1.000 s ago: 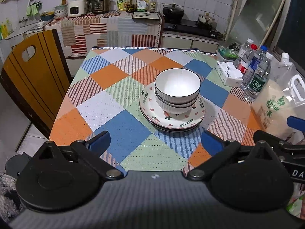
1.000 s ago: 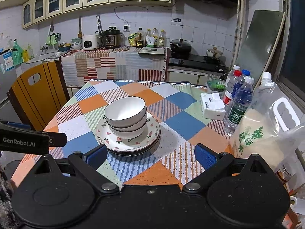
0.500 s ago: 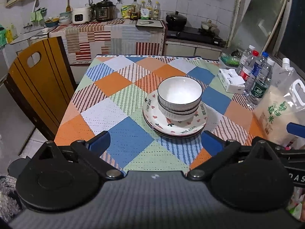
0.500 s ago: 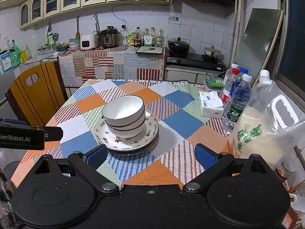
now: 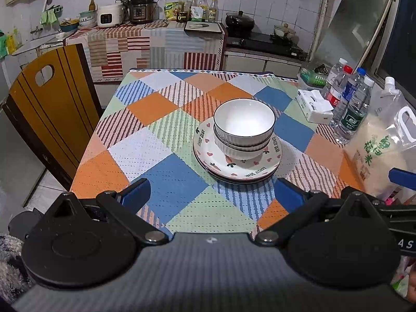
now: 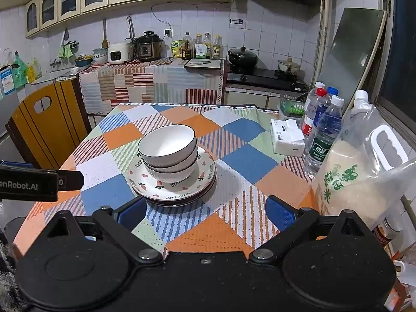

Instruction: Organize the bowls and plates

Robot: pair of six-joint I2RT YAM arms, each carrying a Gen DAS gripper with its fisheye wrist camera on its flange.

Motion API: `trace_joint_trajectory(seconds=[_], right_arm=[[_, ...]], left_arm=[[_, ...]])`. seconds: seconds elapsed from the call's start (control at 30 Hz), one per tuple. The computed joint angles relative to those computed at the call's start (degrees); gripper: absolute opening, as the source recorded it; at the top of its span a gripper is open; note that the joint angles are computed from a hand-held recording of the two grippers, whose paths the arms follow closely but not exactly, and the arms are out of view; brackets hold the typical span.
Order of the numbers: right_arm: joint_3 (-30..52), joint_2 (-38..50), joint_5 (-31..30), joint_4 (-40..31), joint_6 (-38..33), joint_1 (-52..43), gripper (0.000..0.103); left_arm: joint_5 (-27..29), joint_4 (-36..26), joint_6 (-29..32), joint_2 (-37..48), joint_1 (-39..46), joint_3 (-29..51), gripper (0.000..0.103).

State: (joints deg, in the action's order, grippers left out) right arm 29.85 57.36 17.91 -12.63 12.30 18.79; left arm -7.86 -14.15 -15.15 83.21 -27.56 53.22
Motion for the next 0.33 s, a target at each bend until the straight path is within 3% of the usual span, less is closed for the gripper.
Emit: trace_joint_trajectory(seconds=[0.33], right_arm=[[-0.27,0.15,0.05,0.09,0.06,0.57,0.1]], left_arm=[[1.11,-0.57,0.12,-0.11,0.39,-0.16,0.103]])
